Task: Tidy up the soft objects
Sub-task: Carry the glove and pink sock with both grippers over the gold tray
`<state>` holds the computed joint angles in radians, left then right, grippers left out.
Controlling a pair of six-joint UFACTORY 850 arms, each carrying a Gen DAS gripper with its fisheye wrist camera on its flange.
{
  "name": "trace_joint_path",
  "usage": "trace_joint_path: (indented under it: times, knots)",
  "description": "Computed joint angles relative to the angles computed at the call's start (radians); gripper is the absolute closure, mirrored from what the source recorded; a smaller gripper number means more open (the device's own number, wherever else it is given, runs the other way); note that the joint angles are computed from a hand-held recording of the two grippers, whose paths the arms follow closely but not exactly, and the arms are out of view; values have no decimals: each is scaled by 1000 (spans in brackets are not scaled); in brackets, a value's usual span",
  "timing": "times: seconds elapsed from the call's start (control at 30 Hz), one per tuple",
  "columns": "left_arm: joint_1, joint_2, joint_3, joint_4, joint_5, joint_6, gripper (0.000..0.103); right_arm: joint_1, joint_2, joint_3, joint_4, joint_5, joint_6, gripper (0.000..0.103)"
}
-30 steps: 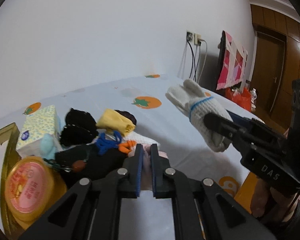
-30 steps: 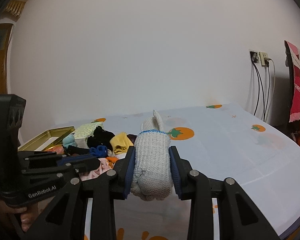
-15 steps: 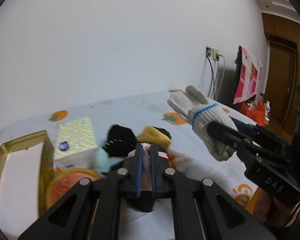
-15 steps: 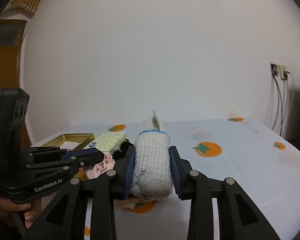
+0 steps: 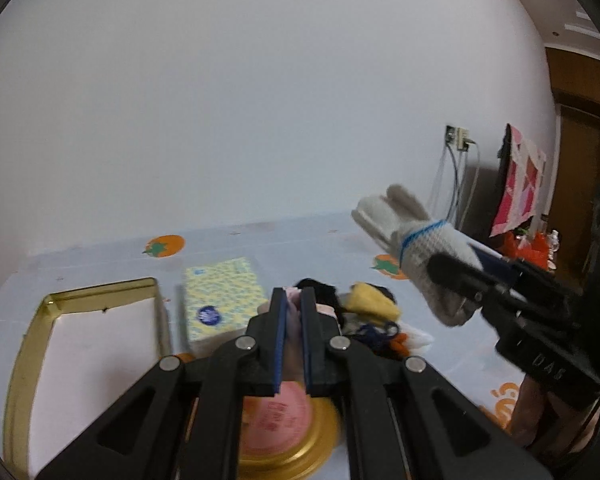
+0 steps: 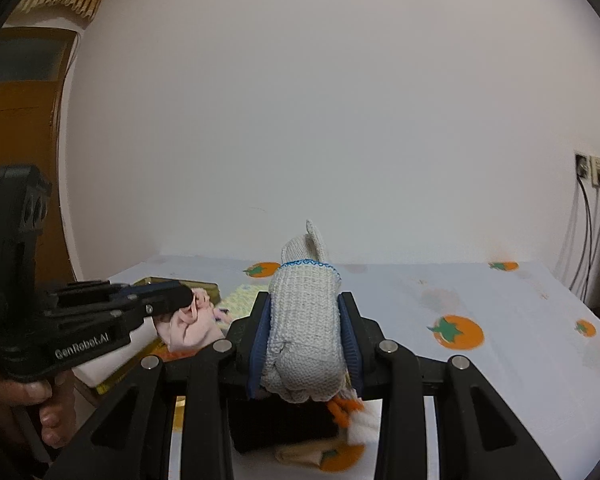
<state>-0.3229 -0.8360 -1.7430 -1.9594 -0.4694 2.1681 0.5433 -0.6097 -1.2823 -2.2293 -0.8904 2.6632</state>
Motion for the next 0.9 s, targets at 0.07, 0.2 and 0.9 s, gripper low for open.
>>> trace_joint_path:
  times: [0.07,0.2,0.9]
  knots:
    - [7,-6,-13,20,11,-25,99,-2,-10,-26,-6,12,-11,67]
    - [19,-19,-41,73,34,-76,99,-6,-39,-85,-9,46,-45,67]
    - [103,-103,-210,332,121,-369,99,-34,-231,-460,44,346,-187,67]
